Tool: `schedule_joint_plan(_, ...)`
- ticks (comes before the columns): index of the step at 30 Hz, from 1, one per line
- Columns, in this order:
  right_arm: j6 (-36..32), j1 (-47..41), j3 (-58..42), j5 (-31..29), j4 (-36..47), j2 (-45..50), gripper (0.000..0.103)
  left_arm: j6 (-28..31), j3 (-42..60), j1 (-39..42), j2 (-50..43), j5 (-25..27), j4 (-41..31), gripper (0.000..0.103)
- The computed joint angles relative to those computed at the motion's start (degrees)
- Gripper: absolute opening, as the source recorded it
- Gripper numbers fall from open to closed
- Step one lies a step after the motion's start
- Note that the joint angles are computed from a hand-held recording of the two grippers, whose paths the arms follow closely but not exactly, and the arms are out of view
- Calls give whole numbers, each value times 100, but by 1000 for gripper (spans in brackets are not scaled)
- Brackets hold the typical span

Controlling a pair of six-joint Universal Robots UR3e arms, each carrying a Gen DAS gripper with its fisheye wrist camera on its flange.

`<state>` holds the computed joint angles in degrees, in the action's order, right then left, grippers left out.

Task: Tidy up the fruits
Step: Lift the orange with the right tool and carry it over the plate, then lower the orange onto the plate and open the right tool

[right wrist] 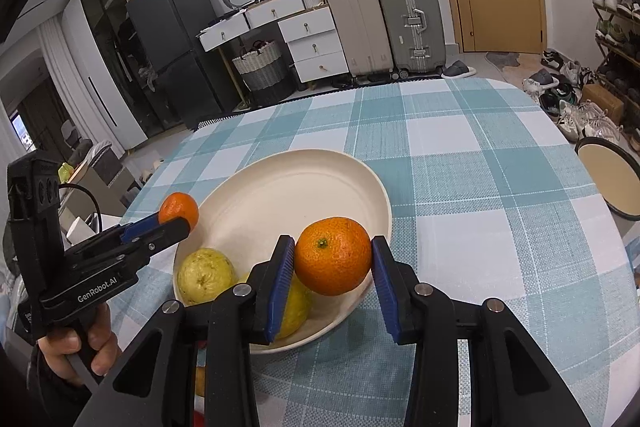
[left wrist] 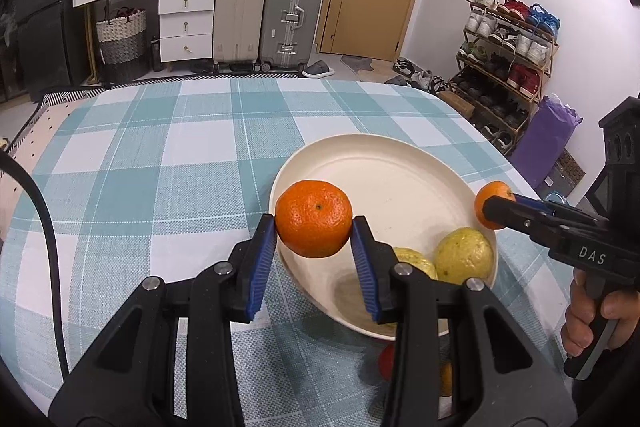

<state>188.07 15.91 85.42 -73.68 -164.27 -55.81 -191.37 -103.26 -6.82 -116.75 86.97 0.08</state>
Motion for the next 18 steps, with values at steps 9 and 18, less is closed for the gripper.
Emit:
schedule_joint_plan(9, -42, 29, -118, -88, 88, 78, 40, 106, 80, -17, -107, 5, -38, 35)
schedule_joint_plan(18, 23, 64, -190, -126, 65, 195, 40, 97, 17, -27, -108, 11, 37, 35)
